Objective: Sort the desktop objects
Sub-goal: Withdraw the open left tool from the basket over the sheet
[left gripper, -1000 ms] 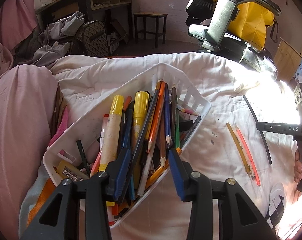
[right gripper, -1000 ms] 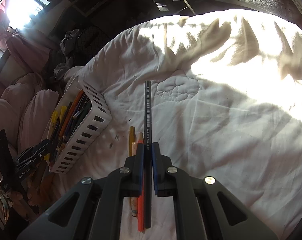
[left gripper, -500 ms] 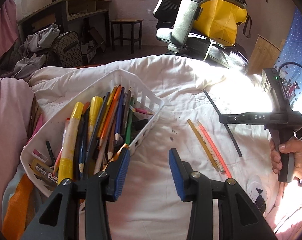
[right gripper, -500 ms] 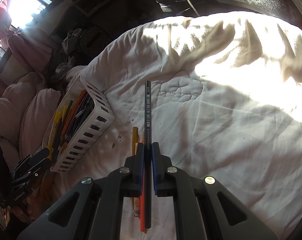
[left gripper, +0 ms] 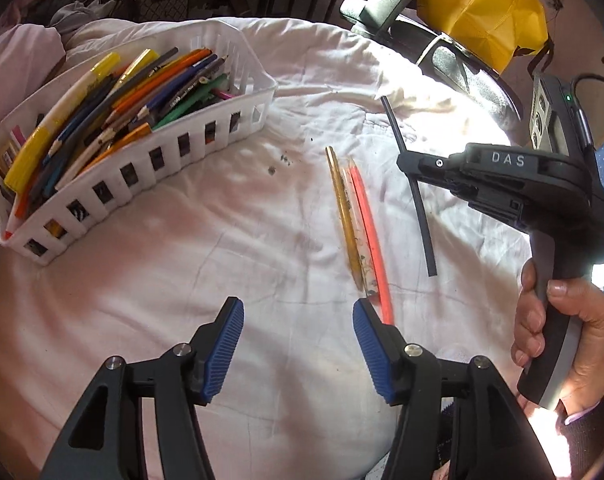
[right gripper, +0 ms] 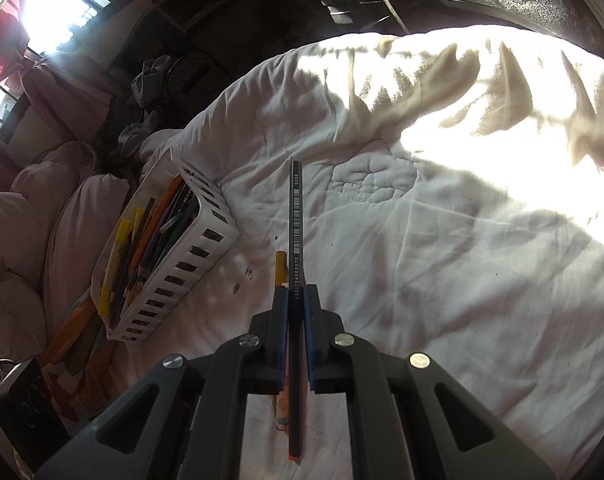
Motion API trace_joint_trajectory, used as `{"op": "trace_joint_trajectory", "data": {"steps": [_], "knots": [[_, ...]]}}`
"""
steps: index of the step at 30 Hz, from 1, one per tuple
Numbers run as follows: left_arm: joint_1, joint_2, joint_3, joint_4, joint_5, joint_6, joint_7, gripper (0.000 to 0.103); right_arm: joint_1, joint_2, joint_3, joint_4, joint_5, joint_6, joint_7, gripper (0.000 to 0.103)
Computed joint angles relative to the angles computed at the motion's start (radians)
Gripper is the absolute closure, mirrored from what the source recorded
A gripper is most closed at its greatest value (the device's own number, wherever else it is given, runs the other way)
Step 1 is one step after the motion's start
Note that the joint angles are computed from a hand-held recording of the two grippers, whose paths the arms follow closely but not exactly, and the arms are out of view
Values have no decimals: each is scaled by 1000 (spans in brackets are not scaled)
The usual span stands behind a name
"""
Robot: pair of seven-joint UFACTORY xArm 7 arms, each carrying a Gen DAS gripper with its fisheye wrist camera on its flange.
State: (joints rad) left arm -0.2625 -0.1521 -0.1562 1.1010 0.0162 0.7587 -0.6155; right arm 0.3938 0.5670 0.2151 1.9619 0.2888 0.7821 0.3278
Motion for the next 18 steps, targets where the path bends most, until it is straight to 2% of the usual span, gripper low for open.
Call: {"op": "trace_joint_trajectory", "data": {"steps": [2, 5, 9, 14, 18], "knots": [[-9, 20, -14, 18, 36, 11, 18, 45, 1, 2, 0, 3, -2, 4, -2, 95], [-12, 15, -26, 11, 103, -28, -27, 44, 2, 7, 3, 10, 0, 12, -8, 95], [-6, 0, -15, -16, 84, -52, -80, 43, 6, 18, 6, 25, 1, 27, -18, 95], [18, -11, -5, -37, 66, -10, -191, 43, 24, 38, 7, 55, -16, 49, -50, 95], [34, -38, -8, -69, 88, -27, -261, 43, 44, 52, 8, 75, -37, 64, -90, 95]]}}
